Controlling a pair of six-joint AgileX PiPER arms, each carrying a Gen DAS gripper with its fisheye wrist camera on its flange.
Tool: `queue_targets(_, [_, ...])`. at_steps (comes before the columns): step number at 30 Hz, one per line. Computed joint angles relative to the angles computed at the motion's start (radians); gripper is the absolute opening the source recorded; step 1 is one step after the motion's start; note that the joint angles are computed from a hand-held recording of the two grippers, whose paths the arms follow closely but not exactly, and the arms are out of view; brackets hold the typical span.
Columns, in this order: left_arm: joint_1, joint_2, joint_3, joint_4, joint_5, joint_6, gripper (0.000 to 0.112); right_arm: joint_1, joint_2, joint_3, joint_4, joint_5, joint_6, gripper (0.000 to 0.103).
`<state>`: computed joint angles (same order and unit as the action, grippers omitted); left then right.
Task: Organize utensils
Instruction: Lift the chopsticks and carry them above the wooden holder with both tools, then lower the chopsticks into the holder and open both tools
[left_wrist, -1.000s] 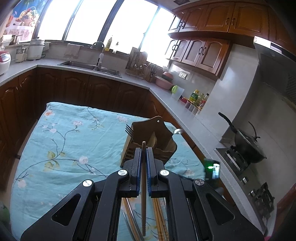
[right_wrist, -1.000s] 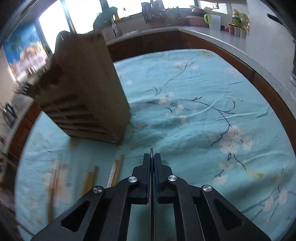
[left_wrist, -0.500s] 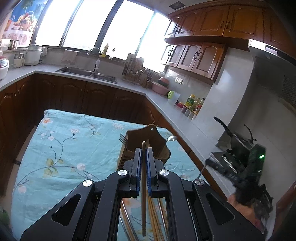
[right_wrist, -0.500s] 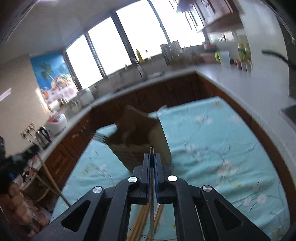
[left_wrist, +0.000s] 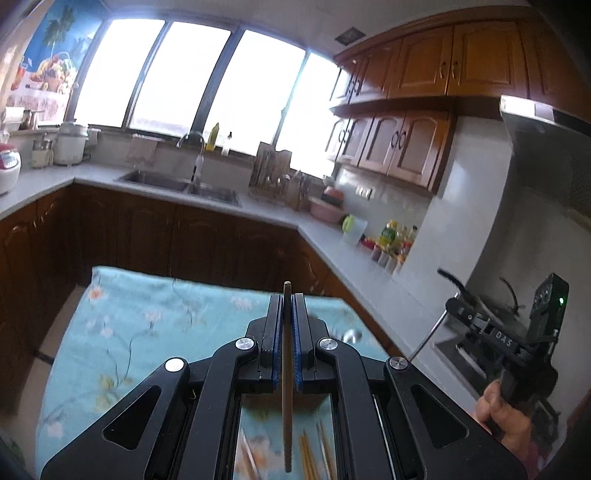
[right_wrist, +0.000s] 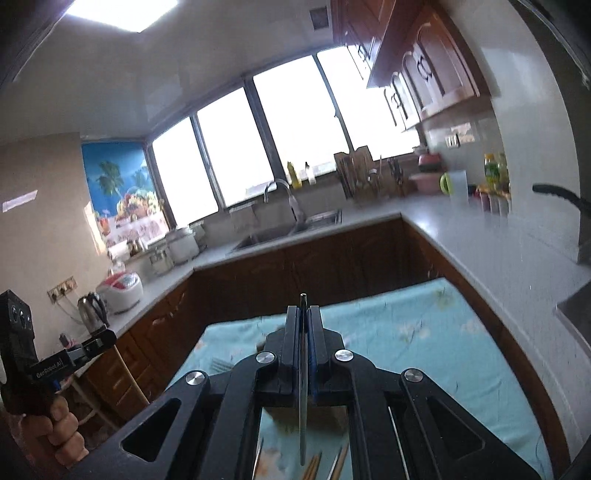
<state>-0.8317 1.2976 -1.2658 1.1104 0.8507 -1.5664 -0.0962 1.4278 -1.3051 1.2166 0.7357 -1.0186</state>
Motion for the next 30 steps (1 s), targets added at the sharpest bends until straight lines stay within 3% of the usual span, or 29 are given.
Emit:
queue_targets(13, [0.208,0.262,-0.275,0.108,-0.096,-0.027,0.004,0.102,0.189,-0.212,0.023,-0.175,0.020,0.004])
queue_targets(17, [0.224,0.321,-0.233,0.202,-0.108,-0.156,0.004,0.122,0.225,-0.169,0.120,-0.229,-0.100,0.004])
queue_targets(24, [0.234,0.376,-0.110,0.264,-0.164,-0.283,0.004,0.117,0.267,-0.063,0.303,-0.218,-0.300,0.004])
queue_targets(30, [0.252,0.387,-0.078,0.231,-0.189,-0.279,0.004,0.131,0.299,-0.050,0.216,-0.203,-0.250,0.004])
